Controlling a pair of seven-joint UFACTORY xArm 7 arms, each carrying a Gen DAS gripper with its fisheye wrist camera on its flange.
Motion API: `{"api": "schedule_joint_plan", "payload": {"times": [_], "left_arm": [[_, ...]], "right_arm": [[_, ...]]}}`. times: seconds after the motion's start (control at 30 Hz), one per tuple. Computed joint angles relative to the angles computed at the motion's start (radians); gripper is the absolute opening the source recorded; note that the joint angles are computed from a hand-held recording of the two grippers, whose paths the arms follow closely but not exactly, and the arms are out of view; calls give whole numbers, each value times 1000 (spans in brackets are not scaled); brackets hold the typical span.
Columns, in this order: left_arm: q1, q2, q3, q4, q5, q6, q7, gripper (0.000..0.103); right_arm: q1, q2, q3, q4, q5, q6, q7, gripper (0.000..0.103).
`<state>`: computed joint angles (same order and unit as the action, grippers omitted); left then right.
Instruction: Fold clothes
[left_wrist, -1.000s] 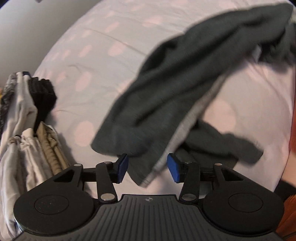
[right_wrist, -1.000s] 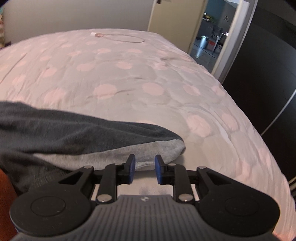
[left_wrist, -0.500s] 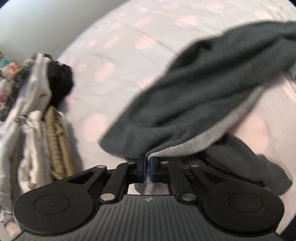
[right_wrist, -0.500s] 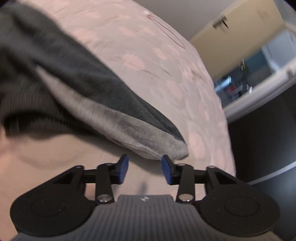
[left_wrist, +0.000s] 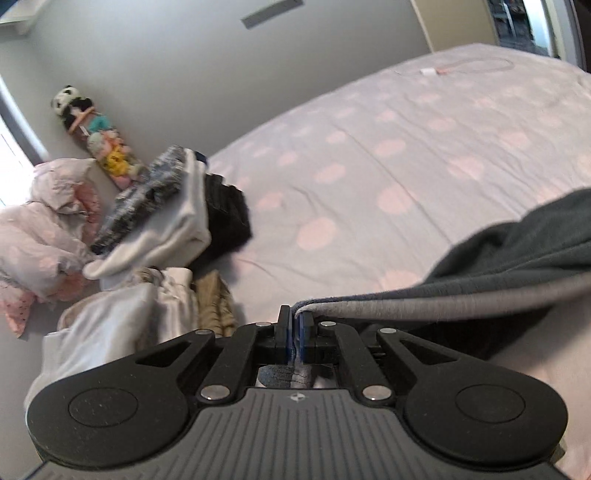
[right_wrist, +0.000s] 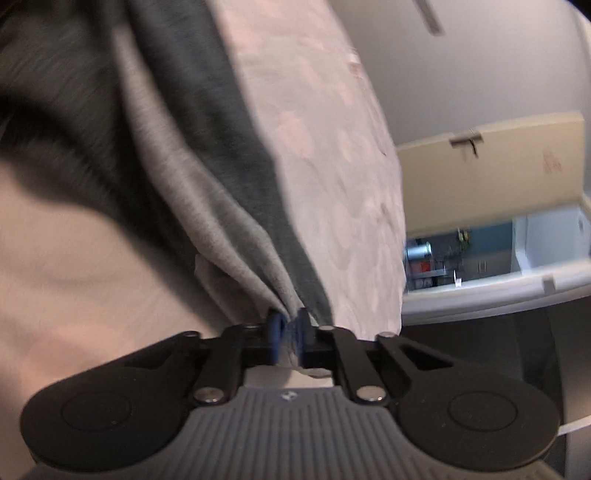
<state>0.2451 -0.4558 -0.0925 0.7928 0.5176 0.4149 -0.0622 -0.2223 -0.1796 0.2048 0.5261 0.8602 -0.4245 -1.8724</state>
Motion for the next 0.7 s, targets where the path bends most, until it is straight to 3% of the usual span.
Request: {"api": "schedule_joint_plan", "payload": {"times": [0.2,0.27,0.3,0.53,0.63,0.7], "left_arm": [[43,-48,-9,12,17,-17,-55,4],[58,-71,-9,13,19,-29,-69,4],[64,-82,-7,16,16,-35,-73,4],[84,-93,7,102,-39,-43,-62,4],[126,-35,-33,169,-6,-41,-93,4],[158,30,-67,226,43,-26,-141,4]], "right_arm": [[-117,-79,129,177,413,67,-102,5],[-132,-98,140,259,580,79,-203,5],[-124,-112,127,279,614,81,-213,5],[-20,-137,30,383,493,11,-50,5],[10,-43,28,524,509,-41,-74,5],[34,58,35,651,558,-79,-156,5]]}}
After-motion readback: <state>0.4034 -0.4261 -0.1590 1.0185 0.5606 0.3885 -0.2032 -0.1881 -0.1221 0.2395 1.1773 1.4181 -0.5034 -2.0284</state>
